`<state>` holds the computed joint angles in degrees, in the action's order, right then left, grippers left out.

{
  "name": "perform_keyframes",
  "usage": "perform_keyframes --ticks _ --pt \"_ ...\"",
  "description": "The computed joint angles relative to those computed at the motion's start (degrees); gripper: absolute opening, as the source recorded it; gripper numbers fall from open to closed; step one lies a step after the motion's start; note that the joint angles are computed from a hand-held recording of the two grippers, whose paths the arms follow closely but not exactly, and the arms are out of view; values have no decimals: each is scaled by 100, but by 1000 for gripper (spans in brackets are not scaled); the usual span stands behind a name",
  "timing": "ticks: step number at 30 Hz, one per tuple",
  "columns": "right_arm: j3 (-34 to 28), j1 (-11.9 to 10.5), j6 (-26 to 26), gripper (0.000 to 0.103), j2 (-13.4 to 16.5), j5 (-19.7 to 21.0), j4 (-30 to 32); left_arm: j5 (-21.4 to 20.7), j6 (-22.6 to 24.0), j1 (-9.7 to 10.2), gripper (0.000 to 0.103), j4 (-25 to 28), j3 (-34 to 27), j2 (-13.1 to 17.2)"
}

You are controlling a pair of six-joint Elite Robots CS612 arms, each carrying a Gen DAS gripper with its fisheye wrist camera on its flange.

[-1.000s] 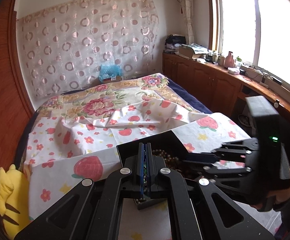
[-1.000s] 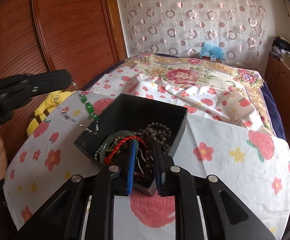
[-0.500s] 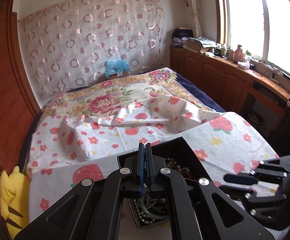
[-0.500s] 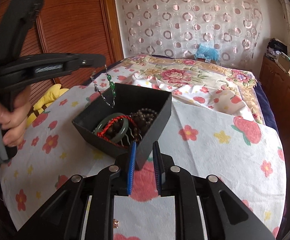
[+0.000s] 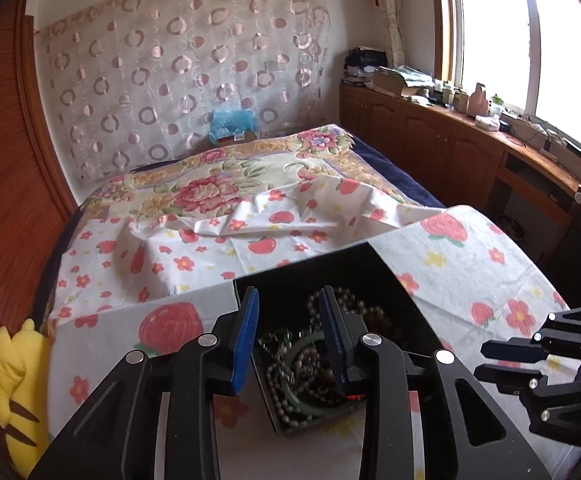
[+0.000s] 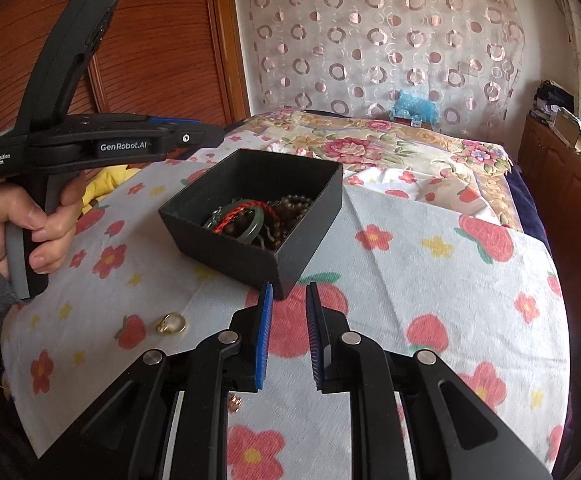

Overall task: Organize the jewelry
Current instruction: 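Move the left gripper to the gold ring and the right gripper to the gold charm, then close the right gripper on the gold flower charm while the left closes on the gold ring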

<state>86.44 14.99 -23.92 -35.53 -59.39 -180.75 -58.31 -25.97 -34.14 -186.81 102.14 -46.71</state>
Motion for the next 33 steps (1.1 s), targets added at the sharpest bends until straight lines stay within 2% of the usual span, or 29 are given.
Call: perform_keyframes --ticks 2,4,8,11,13,14,15,23,33 --pt "66 -3 -35 19 -20 -9 -27 49 23 -46 56 -101 86 -18" --pt "147 -5 -112 19 -44 -35 -61 203 65 -113 63 -168 162 -28" --pt "301 -16 -193 19 -80 -60 -165 310 202 -221 86 -243 252 -32" --pt "410 -38 -206 19 -111 -62 -248 386 374 -323 93 -323 313 -32" --pt "490 -45 -225 22 -129 -86 -292 313 406 -368 95 -358 359 -31" --pt "513 -48 -245 30 -133 -110 -297 259 400 -384 95 -340 377 -31" --pt "533 -49 -261 32 -136 -137 -305 223 389 -392 95 -316 389 -29" --pt "681 -31 -545 33 -172 -270 -294 -110 163 -450 95 -234 549 54" --pt "687 31 -829 33 -213 -359 161 -504 -2 -411 95 -4 663 105"
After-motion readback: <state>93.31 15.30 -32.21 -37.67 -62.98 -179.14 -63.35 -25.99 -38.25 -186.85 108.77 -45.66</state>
